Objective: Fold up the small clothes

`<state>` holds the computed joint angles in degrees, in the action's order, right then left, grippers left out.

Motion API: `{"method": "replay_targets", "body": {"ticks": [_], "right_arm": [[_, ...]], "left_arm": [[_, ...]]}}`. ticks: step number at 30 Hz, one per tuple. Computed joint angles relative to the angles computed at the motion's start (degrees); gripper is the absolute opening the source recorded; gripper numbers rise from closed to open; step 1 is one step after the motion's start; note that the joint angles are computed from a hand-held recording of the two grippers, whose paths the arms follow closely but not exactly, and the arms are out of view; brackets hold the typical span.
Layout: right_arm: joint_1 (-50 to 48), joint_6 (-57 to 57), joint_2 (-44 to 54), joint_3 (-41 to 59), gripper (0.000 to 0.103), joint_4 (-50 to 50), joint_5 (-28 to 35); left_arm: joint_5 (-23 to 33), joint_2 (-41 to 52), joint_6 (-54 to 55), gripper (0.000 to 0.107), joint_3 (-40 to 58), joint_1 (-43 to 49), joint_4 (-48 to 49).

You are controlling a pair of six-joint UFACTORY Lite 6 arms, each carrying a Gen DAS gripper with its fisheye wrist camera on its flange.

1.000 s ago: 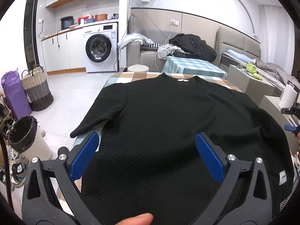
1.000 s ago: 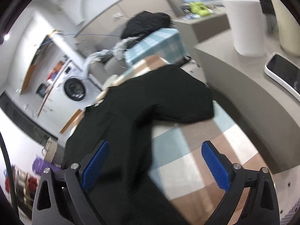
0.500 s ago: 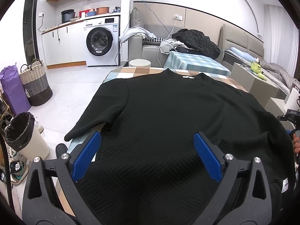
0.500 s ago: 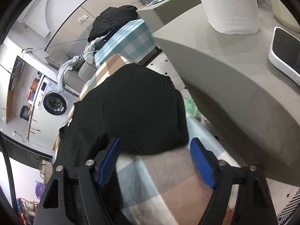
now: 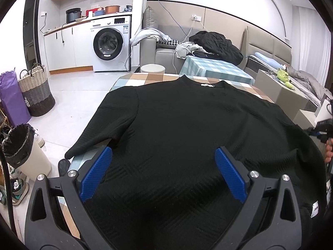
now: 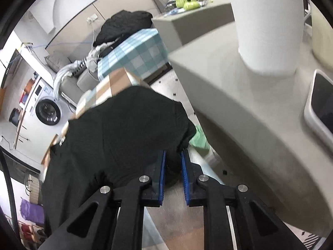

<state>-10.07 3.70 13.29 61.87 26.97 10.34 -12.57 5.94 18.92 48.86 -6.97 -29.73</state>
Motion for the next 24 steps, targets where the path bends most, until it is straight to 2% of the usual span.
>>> {"method": "replay_targets", "body": {"ticks": [2, 4, 6, 10, 14, 16, 17, 19, 20, 24], "right_arm": [[0.12, -1.45, -0.25, 2.32, 0.014, 1.54, 0.76], [1.53, 3.77, 0.15, 5.75, 0.014, -4.15, 1.18], [3.33, 2.55, 1.06, 9.61, 0.014, -3.18, 1.39], [10.59, 6.23, 6.60, 22.80, 0.014, -9.11, 3.54], [19.95, -5.39, 12.91, 33.38, 0.013, -1.95, 7.15], [24.19, -8.14, 16.80, 38.16, 0.013, -1.40, 11.57], [25.87, -7.33, 18.54, 39.93, 0.017, -3.40, 13.55], [28.50, -7.16, 21.41, 41.81, 0.037, -6.08, 17.23], [29.20, -5.40, 20.87, 40.14, 0.048, -8.29, 17.07], [29.50, 1.87, 14.69, 27.82, 0.049, -16.82, 15.74]], "left_arm": [[-0.21, 1.07, -2.50, 0.099, 0.73, 0.02, 2.35], [-0.42, 2.31, -4.09, 0.099, 1.78, 0.02, 3.85], [-0.76, 3.08, -6.74, 0.099, 2.24, 0.19, 6.49], [-1.03, 3.65, -11.30, 0.099, 2.44, 0.73, 11.16], [-1.72, 3.42, -11.31, 0.099, 1.92, 0.54, 11.15], [-1.75, 3.38, -11.77, 0.099, 1.73, 0.67, 11.61], [-1.77, 2.87, -12.67, 0.099, 1.15, 0.88, 12.54], [-1.73, 2.81, -13.63, 0.099, 0.85, 1.07, 13.40], [-1.72, 2.78, -14.01, 0.099, 0.69, 1.21, 13.79], [-1.13, 3.40, -18.96, 0.099, 1.23, 2.39, 19.04]]}}
